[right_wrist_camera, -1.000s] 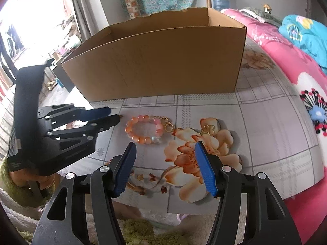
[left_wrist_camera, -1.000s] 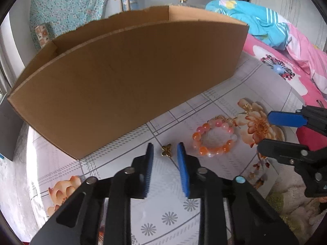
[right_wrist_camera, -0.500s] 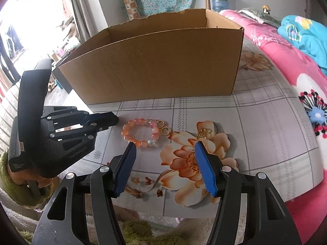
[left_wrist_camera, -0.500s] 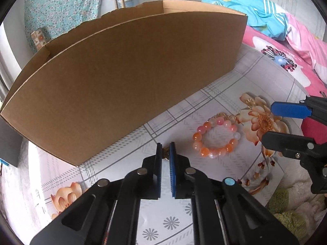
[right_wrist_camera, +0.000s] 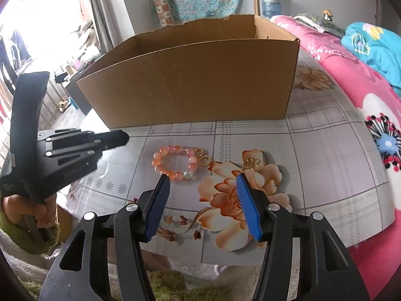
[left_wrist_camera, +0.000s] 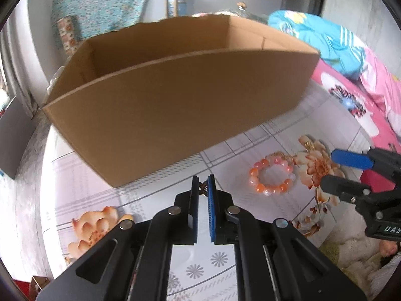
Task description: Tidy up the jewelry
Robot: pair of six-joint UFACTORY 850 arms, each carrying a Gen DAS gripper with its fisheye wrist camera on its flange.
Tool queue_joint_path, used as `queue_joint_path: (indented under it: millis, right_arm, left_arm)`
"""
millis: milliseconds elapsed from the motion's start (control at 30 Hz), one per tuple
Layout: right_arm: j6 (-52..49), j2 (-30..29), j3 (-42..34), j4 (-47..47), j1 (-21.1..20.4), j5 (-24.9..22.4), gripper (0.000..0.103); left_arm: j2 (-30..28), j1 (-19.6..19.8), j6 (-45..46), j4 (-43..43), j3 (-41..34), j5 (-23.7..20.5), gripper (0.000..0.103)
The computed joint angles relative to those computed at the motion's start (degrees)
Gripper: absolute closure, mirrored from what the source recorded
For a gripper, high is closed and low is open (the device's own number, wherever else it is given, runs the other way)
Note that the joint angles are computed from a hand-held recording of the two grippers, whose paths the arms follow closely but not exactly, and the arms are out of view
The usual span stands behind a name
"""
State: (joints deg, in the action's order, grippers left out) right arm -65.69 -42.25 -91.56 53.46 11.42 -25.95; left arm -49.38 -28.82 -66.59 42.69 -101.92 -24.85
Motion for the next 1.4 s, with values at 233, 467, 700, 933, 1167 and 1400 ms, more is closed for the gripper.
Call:
queue_joint_path:
  millis: [233, 467, 700, 933, 1167, 1400]
  right_arm:
    - [-0.2, -0.5, -0.9, -1.7, 0.4, -2.0, 0.060]
    - [-2.1, -2.5, -4.0, -1.9, 1.7, -4.1, 0.061]
    - [2.8, -7.2, -10.3, -10.2, 3.8, -9.0, 0.059]
    - [-7.3, -5.8, -8.0, -5.1, 4.7, -15.6, 0.059]
    - [-7.3, -3.9, -6.5, -1.0, 2.0, -12.1, 0.059]
    - [6.1, -4.8, -8.0, -8.3, -1.0, -1.9, 0.065]
  left_arm:
    - [2.2, 0.3, -7.3, 4.3, 3.7, 1.7, 0.097]
    - [3.7, 0.9, -10.9, 7.0, 6.8, 2.8, 0.097]
    - [4.7, 1.3, -14.8, 9.5, 8.6, 3.0, 0.097]
    - [5.0, 1.6, -15.6, 9.4, 9.2, 2.4, 0.097]
    - [4.5, 1.7, -14.6, 8.7, 8.6, 2.8, 0.097]
    - [3.7, 1.5, -12.6, 7.4, 7.2, 2.9, 0.097]
